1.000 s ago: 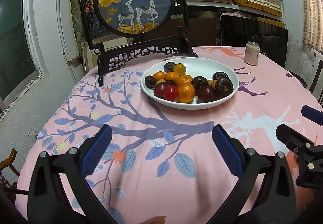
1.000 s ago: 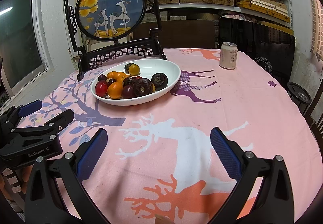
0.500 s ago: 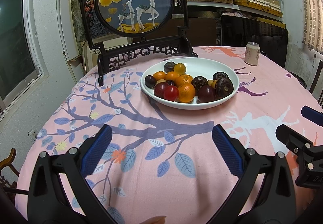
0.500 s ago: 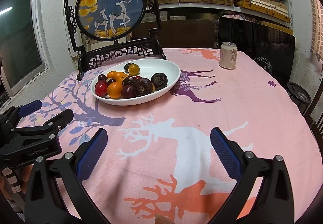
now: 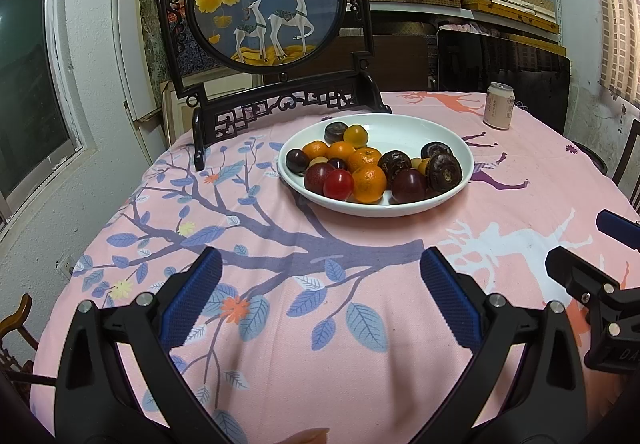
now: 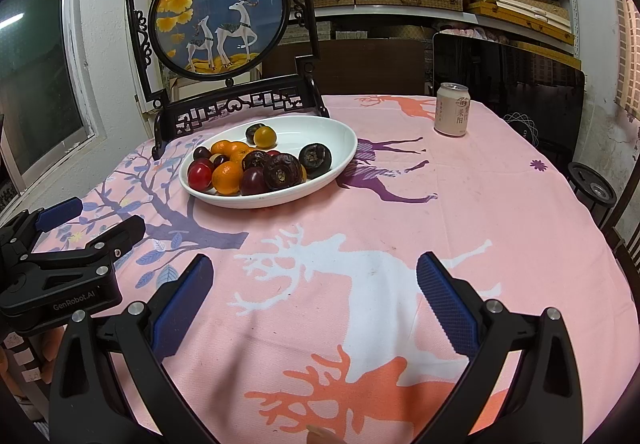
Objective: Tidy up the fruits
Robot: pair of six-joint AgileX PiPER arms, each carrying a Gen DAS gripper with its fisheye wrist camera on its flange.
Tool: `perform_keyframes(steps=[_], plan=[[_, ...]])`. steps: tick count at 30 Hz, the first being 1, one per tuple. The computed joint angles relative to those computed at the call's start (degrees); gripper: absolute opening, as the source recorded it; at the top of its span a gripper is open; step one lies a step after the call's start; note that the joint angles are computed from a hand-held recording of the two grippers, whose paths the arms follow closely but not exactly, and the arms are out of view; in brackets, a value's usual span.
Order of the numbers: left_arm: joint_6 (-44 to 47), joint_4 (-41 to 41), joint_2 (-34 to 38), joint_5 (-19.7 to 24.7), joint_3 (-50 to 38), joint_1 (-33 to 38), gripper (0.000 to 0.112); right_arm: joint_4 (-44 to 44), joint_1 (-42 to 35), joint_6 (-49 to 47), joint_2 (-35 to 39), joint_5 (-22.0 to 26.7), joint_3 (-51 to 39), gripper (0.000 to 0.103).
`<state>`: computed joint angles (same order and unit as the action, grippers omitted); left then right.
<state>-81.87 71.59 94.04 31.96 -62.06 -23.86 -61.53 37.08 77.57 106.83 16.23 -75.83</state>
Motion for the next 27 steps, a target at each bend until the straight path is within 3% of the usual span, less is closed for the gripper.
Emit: perform_keyframes(steps=[27], plan=[[-0.1, 0.0, 0.2, -0.1, 0.0, 0.0, 0.101, 0.6, -0.2, -0.6, 0.2, -0.2, -0.1, 0.102]])
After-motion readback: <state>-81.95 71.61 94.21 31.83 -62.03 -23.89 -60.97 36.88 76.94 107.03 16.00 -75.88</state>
